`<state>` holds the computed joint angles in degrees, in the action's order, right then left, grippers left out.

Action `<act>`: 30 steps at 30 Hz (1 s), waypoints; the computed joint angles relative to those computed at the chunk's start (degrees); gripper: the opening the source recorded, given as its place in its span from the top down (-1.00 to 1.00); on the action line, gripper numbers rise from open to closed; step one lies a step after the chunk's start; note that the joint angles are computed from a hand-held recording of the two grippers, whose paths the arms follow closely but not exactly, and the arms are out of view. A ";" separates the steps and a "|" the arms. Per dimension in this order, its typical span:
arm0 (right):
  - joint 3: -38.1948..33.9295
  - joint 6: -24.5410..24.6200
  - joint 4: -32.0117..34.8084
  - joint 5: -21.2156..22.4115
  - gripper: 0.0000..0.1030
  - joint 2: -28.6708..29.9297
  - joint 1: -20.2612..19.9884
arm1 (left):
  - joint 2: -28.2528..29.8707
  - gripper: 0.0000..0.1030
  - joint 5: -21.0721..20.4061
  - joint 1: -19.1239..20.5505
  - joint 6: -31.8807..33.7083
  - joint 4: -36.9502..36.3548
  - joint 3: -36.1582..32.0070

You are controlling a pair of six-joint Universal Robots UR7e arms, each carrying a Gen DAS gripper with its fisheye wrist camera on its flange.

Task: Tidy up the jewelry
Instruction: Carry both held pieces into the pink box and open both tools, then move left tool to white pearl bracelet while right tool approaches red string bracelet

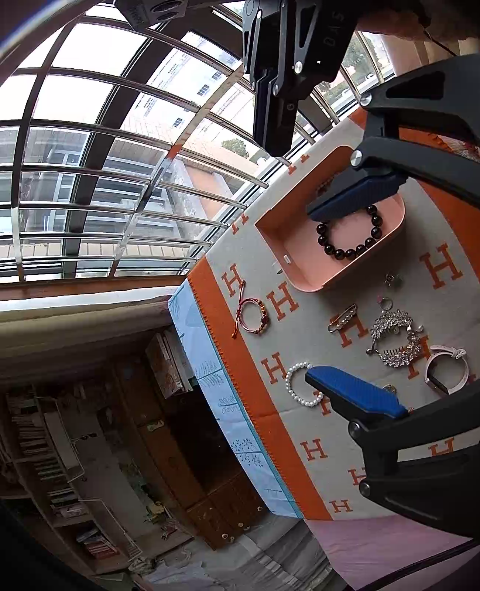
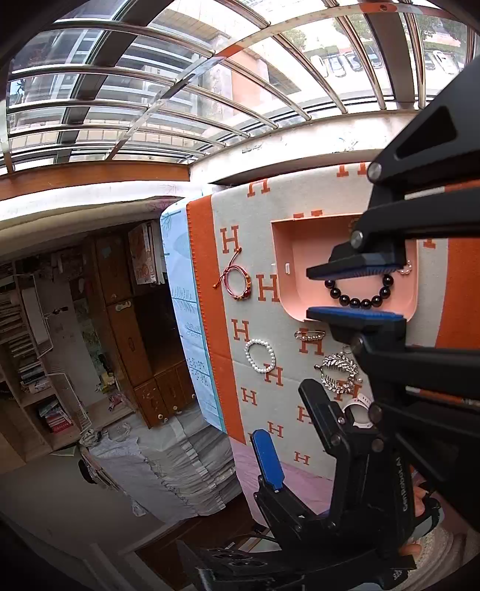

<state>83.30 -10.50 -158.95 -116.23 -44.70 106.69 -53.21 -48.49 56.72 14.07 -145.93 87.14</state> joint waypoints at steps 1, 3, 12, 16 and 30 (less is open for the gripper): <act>-0.06 -0.04 -0.11 -0.02 0.71 -0.01 0.20 | -0.43 -0.53 0.11 0.06 -0.74 1.68 -0.38; -0.02 -0.19 -0.40 0.02 0.71 -0.04 0.55 | -1.50 -0.53 0.13 0.31 -2.96 4.56 -0.88; -1.42 -1.00 0.92 0.67 0.60 0.69 1.94 | -5.09 -0.54 4.51 0.89 -5.69 6.01 -1.55; -4.24 -1.67 2.14 0.48 0.37 2.02 2.55 | -5.63 -0.65 5.40 1.45 -5.56 5.43 -2.96; -29.13 -0.81 15.32 -3.35 0.35 14.21 2.71 | 4.16 -0.99 6.07 9.21 -9.72 10.36 -22.94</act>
<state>54.16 -11.31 -143.64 -119.58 -30.49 109.41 -49.05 -42.42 65.92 4.35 -135.57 64.20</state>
